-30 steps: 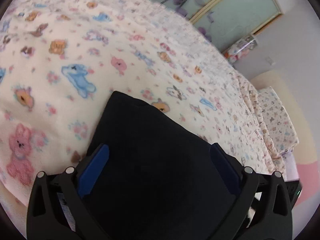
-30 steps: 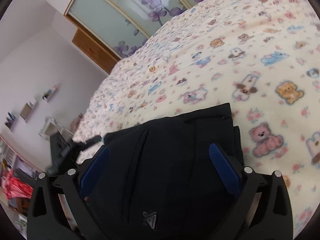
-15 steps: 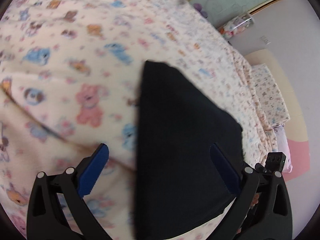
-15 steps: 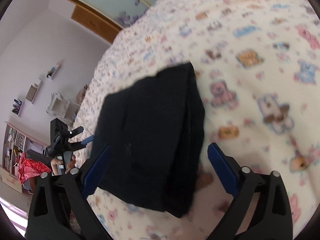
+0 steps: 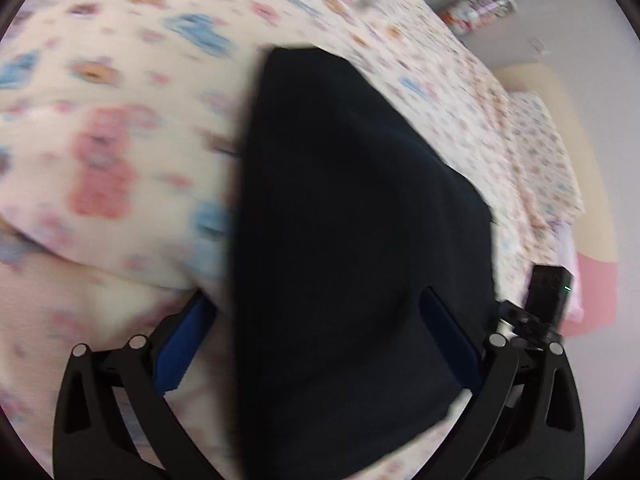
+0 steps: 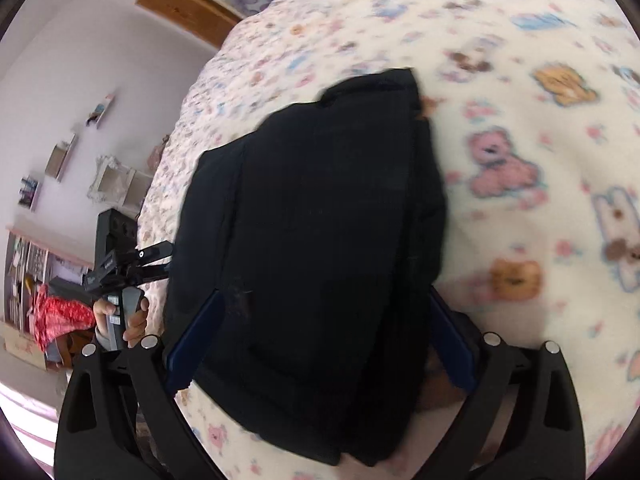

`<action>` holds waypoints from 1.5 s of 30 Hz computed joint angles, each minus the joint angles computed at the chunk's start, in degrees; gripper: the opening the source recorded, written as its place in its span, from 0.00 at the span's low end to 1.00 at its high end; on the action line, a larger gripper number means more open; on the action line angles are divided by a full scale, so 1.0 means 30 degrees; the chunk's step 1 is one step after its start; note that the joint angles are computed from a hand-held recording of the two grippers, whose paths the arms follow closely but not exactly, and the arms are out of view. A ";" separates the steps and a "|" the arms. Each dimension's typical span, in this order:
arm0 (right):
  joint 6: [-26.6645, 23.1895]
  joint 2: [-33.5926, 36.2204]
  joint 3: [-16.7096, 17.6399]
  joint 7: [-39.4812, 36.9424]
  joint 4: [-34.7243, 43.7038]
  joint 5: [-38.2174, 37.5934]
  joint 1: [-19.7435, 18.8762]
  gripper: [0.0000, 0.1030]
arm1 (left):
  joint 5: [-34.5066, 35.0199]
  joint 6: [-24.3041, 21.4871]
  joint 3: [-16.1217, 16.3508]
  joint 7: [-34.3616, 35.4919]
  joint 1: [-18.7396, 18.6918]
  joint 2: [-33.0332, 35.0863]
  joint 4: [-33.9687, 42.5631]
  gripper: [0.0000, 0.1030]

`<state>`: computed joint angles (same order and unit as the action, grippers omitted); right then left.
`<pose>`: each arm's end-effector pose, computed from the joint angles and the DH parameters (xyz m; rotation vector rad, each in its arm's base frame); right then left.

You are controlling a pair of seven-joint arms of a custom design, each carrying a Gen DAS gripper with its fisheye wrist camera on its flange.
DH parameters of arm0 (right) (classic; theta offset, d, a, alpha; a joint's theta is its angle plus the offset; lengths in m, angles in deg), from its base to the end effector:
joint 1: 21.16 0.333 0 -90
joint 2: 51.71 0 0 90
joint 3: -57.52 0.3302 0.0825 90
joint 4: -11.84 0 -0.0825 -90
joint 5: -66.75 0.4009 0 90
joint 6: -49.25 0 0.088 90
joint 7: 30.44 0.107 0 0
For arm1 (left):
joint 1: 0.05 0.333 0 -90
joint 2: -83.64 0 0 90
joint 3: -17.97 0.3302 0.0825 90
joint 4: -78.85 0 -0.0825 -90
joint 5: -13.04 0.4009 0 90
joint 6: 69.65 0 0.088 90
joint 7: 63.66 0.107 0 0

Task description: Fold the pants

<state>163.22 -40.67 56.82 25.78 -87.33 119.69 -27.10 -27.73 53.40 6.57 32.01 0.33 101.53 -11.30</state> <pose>0.6537 -0.0257 0.5022 -1.7223 1.5523 0.3715 0.6868 -0.1438 0.5106 1.9154 -1.8255 0.9109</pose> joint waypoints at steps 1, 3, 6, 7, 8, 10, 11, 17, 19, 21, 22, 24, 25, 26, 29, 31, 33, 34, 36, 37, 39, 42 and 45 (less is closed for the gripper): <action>-0.0108 0.0053 0.0034 -0.0261 0.0049 0.0281 -0.0062 0.96 | -0.0393 -0.0538 -0.0170 0.0339 0.0119 0.0162 0.0278 0.98; -0.0142 0.0311 0.0009 -0.0115 0.0194 0.0507 -0.0136 0.95 | 0.0506 -0.0850 -0.0037 -0.0048 -0.0173 0.0467 0.0749 0.98; -0.0051 0.0929 0.0047 0.0537 0.0532 0.0802 -0.0334 0.90 | -0.0402 -0.0661 -0.0169 0.0007 0.0096 0.0506 0.0513 0.98; -0.0134 0.1111 0.0103 0.0533 0.0643 0.1183 -0.0502 0.90 | -0.0900 -0.0516 -0.0238 0.0274 0.0251 0.0431 0.0326 0.98; -0.0112 0.1168 0.0167 0.0506 0.0592 0.1624 -0.0655 0.90 | -0.1472 -0.0404 -0.0291 0.0481 0.0418 0.0361 0.0129 0.98; 0.0212 0.1078 0.0245 0.0293 0.0368 0.1856 -0.0720 0.83 | -0.2489 -0.0106 -0.0346 0.0864 0.0668 0.0143 -0.0343 0.98; 0.0592 0.0841 0.0223 0.0168 0.0073 0.1751 -0.0684 0.74 | -0.2749 0.0074 -0.0335 0.0950 0.0684 0.0046 -0.0522 0.97; 0.1489 0.0057 0.0111 -0.1167 -0.1228 0.3479 -0.0709 0.43 | -0.0615 0.1119 0.0122 -0.0044 -0.0069 -0.0598 -0.1059 0.59; 0.1818 -0.0248 0.0057 -0.1421 -0.1527 0.3699 -0.0563 0.41 | -0.0825 0.1510 0.0123 0.0367 0.0014 -0.1049 -0.1544 0.43; 0.2058 -0.0471 0.0000 -0.1548 -0.1665 0.3863 -0.0395 0.38 | -0.0727 0.2010 0.0166 0.0388 -0.0099 -0.1463 -0.1915 0.32; 0.2179 -0.0629 -0.0022 -0.1686 -0.1774 0.4032 -0.0325 0.37 | -0.0495 0.2242 0.0218 0.0293 -0.0200 -0.1635 -0.2046 0.27; 0.2181 -0.0847 -0.0103 -0.1829 -0.1896 0.4401 -0.0230 0.35 | -0.0164 0.2622 0.0274 -0.0016 -0.0387 -0.1798 -0.2178 0.21; 0.2248 -0.0958 -0.0100 -0.1844 -0.1925 0.4511 -0.0113 0.34 | -0.0167 0.2917 0.0285 -0.0070 -0.0435 -0.1991 -0.2358 0.18; 0.2139 -0.0957 -0.0160 -0.1932 -0.1814 0.4634 -0.0088 0.33 | -0.0189 0.3182 0.0278 -0.0079 -0.0492 -0.2146 -0.2486 0.16; 0.1621 -0.0979 -0.0280 -0.2019 -0.1478 0.5235 -0.0092 0.30 | -0.0310 0.3969 0.0273 0.0257 -0.0625 -0.2752 -0.3007 0.15; 0.1341 -0.0958 -0.0271 -0.2022 -0.1191 0.5664 -0.0063 0.30 | -0.0500 0.4366 0.0297 0.0260 -0.0720 -0.3029 -0.3189 0.14; 0.1363 -0.1030 -0.0221 -0.2083 -0.0958 0.5770 0.0080 0.30 | -0.0722 0.4639 0.0331 0.0244 -0.0777 -0.3236 -0.3254 0.14; 0.1318 -0.0952 -0.0220 -0.2132 -0.0659 0.5693 0.0138 0.30 | -0.0661 0.4780 0.0334 0.0233 -0.0852 -0.3249 -0.3206 0.14; 0.1262 -0.0777 -0.0237 -0.2038 -0.0319 0.5799 0.0140 0.30 | -0.0439 0.4986 0.0356 0.0045 -0.0981 -0.3290 -0.3116 0.14; 0.1255 -0.0631 -0.0216 -0.1966 -0.0074 0.5851 0.0139 0.30 | -0.0449 0.5120 0.0360 -0.0058 -0.1019 -0.3304 -0.3057 0.14; 0.1174 -0.0547 -0.0185 -0.2001 0.0049 0.6128 0.0031 0.30 | -0.0616 0.5415 0.0340 -0.0140 -0.1069 -0.3388 -0.2992 0.14; 0.0955 -0.0667 -0.0131 -0.2260 -0.0111 0.6594 -0.0073 0.30 | -0.0497 0.5092 0.0414 -0.0304 -0.1052 -0.3615 -0.2979 0.14; 0.0590 -0.0799 -0.0186 -0.2515 -0.0305 0.6593 -0.0079 0.30 | -0.1165 0.4737 0.0528 -0.0095 -0.0882 -0.4038 -0.3359 0.14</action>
<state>164.99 -43.06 56.26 18.24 -88.24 139.47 -27.34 -31.23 67.61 8.15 31.73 -2.31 89.41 -21.38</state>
